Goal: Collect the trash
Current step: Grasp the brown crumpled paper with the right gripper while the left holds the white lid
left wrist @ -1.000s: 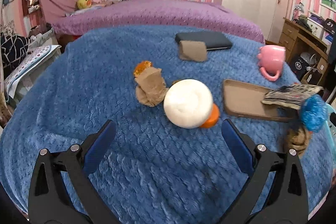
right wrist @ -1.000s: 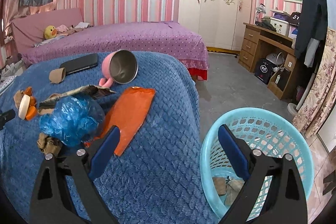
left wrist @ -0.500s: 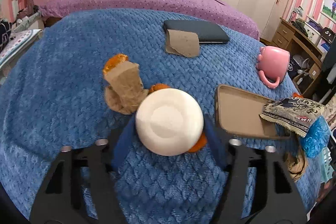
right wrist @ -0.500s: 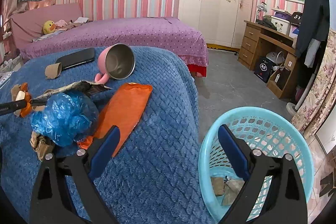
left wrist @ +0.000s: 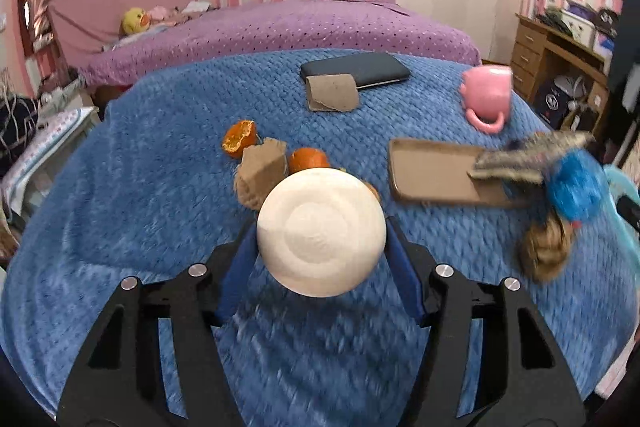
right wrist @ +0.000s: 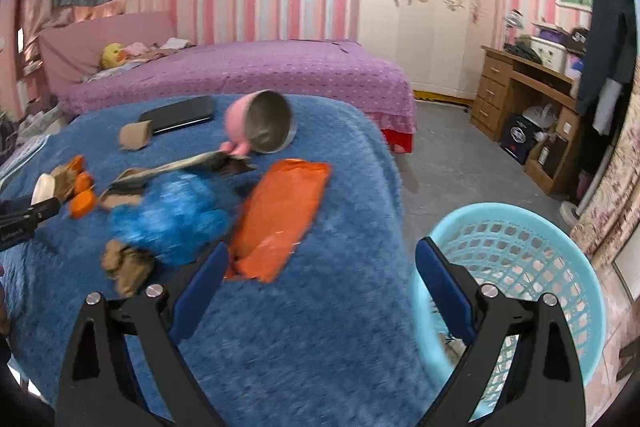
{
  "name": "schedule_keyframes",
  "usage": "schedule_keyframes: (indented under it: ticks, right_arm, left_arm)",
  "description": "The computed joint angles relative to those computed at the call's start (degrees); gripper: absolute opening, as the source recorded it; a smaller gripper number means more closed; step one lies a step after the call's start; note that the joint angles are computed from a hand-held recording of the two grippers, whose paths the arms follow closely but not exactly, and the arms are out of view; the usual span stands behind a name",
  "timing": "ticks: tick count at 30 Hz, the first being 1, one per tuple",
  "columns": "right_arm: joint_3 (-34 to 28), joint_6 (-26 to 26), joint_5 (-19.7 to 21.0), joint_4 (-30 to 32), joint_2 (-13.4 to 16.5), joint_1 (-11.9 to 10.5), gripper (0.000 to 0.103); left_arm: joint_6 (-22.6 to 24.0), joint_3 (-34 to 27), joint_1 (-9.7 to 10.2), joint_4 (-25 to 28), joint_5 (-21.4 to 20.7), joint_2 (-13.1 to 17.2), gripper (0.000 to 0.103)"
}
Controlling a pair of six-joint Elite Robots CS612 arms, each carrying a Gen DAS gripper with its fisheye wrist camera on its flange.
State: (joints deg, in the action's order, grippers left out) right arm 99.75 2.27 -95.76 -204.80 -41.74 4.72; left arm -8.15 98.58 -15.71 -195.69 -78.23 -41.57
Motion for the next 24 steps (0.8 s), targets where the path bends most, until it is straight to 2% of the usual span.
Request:
schedule_keyframes:
  ticks: [7,12,20,21,23,24]
  right_arm:
    - [0.48,-2.07,6.25,0.31,0.33,1.11,0.092]
    - [-0.20,-4.14,7.07,0.86,1.00,2.46,0.092]
    - [-3.49,-0.81,10.56,4.64,2.47,2.95,0.091]
    - [-4.15,-0.99,10.80,5.59,2.75,3.14,0.089]
    - [-5.15,-1.42,11.95,7.20,3.10,3.32,0.078]
    - [-5.61,-1.59,12.94,7.87,3.22,3.37,0.076]
  left_arm:
    - [-0.28,3.71,0.43,-3.10,-0.09,-1.19,0.061]
    - [-1.34,5.09,0.79,-4.59,1.09,-1.31,0.061]
    - [-3.05,4.17,1.10,-4.08,0.58,-0.82,0.061]
    - [-2.85,4.07,0.98,-3.95,0.71,-0.77,0.061]
    - [-2.55,3.92,0.84,-3.73,0.55,-0.69,0.061]
    - [-2.41,3.87,0.76,-3.67,0.52,-0.66,0.061]
